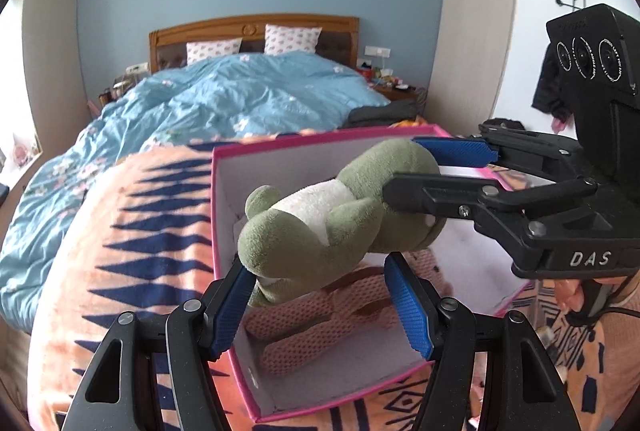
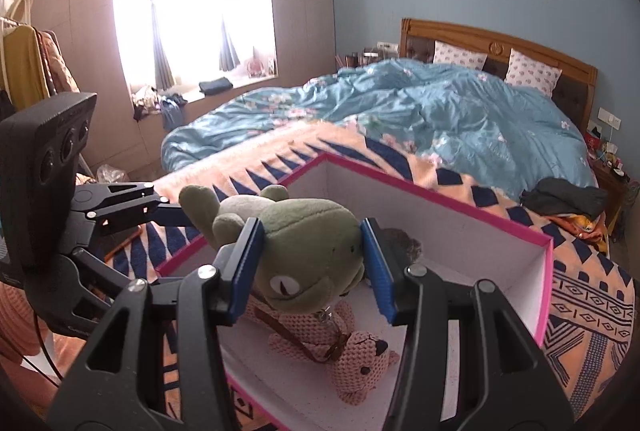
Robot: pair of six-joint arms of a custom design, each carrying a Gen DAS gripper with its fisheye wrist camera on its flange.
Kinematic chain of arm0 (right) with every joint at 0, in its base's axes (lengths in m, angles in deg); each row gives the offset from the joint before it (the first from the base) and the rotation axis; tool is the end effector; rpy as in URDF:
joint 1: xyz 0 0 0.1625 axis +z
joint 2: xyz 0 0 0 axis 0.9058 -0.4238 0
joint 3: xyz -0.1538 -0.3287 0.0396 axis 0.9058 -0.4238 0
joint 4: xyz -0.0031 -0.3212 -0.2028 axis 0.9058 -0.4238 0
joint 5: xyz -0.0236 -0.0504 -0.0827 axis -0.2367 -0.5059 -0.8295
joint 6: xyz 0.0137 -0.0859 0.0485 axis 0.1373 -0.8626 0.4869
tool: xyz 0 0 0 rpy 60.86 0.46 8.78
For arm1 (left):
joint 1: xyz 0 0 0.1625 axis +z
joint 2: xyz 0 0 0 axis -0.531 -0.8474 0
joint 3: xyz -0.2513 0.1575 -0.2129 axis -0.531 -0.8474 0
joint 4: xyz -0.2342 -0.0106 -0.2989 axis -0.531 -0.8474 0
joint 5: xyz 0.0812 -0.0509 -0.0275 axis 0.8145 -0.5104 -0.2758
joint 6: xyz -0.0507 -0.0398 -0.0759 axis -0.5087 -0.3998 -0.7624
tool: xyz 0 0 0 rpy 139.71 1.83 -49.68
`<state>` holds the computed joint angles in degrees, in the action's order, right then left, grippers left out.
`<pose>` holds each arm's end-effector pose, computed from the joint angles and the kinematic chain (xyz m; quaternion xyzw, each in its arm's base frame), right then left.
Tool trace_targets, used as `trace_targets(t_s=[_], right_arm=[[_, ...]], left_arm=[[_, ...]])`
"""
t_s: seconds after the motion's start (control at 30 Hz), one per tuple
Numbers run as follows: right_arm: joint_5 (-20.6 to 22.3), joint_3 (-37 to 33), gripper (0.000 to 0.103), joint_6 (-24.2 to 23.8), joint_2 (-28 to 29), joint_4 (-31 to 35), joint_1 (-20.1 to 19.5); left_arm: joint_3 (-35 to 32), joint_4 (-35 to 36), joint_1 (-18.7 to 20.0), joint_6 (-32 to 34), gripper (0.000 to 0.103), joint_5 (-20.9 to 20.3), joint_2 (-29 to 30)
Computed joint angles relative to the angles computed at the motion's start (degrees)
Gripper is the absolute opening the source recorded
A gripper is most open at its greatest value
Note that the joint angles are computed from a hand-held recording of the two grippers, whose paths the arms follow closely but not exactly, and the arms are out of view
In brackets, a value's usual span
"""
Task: Organize objects
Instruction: 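Lower the green frog into the pink box and open the left gripper, then grasp the cream teddy bear with the left gripper and lift it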
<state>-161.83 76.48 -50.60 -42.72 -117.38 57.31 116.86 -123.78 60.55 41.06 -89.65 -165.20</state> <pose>0.3650 -0.3652 0.0663 0.5006 -0.8272 0.2366 0.0958 -0.0975 -0.2948 0.3440 0.2384 0.8615 -0.3541 0.2750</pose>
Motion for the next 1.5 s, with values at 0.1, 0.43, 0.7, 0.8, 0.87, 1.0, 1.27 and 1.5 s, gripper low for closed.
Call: trace_targets(t_s=[0.1,0.43,0.7,0.8,0.87,1.0,1.27,1.5], right_arm=[[-5.1,-1.76,0.053,1.2,2.69,1.36,0.57],[-3.29,2.22,0.053,3.88,-0.14,1.82,-2.07],[0.2,8.52,0.054,5.49,-5.45,-0.2,-3.01],[-0.18,11.44,0.056,6.05,-7.79,-1.51,-3.27],[-0.15,13.16,0.056,6.69,-9.64,-1.26,-3.8],[-0.35,16.7,0.056,7.8,-12.98,-2.06,-4.37],[2.92,26.02,0.056,9.23,-20.86,-7.18,-5.55],[2.49,33.71,0.056,9.65,-25.39,-9.53,-5.46]], left_arm=[[0.59,-0.69,1.07,0.32,0.067,-0.29,0.28],[2.0,6.27,-3.45,-4.79,0.068,1.68,-5.54],[2.21,17.84,-12.58,-11.78,0.07,1.08,-12.3],[2.17,22.54,-16.8,-15.21,0.071,0.18,-14.22],[2.16,25.08,-19.29,-17.37,0.071,-0.35,-14.96],[2.43,27.93,-23.31,-19.85,0.072,-2.6,-16.73],[4.39,32.47,-30.79,-25.8,0.073,-8.84,-20.37],[6.59,37.99,-36.19,-31.88,0.073,-14.8,-24.54]])
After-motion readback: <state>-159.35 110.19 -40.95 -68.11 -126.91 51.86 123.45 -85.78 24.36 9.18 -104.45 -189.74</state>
